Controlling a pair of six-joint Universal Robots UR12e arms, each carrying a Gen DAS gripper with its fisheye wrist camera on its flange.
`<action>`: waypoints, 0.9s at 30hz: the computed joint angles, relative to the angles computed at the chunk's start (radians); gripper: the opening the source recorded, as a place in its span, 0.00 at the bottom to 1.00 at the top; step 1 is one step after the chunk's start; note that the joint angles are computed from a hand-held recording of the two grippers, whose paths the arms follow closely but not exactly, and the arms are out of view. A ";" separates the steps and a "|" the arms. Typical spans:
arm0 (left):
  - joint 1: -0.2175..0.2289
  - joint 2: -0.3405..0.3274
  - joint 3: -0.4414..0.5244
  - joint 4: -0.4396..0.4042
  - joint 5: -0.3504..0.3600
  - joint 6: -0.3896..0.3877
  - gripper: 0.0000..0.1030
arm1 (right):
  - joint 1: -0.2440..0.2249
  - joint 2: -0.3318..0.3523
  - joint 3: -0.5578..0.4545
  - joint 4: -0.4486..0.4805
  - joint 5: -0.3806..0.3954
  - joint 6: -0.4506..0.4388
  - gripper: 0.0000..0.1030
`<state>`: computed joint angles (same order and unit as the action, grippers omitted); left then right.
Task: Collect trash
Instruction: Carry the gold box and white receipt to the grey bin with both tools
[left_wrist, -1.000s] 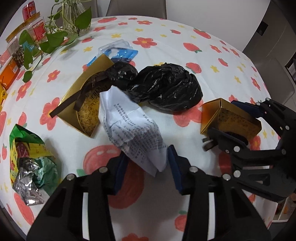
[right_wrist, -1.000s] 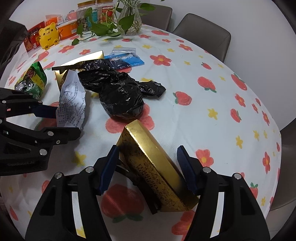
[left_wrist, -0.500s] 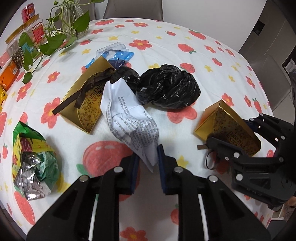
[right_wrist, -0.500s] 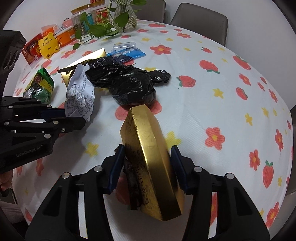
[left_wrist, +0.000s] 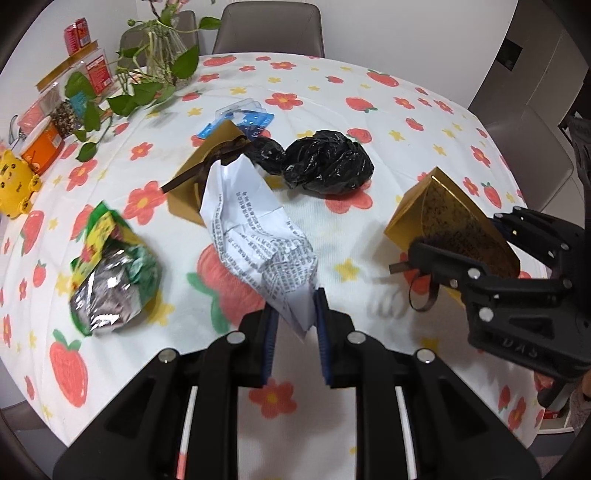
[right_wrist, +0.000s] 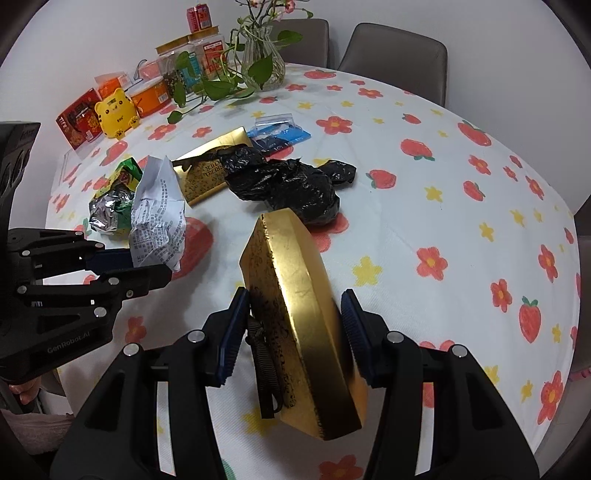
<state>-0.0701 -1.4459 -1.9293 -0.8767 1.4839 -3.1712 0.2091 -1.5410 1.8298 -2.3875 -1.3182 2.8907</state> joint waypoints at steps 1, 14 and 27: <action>0.002 0.012 -0.007 0.002 0.003 -0.005 0.19 | 0.003 -0.002 -0.001 0.000 0.005 -0.002 0.48; 0.078 0.190 -0.118 0.013 0.063 -0.114 0.19 | 0.101 0.002 -0.040 0.021 0.062 -0.085 0.48; 0.458 0.521 -0.254 -0.144 0.023 -0.037 0.19 | 0.359 0.076 -0.158 0.039 0.090 -0.111 0.48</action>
<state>0.3878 -0.9248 -2.1833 -1.0205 1.5069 -3.2078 0.5682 -1.4654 1.6722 -2.3490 -1.2283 2.7797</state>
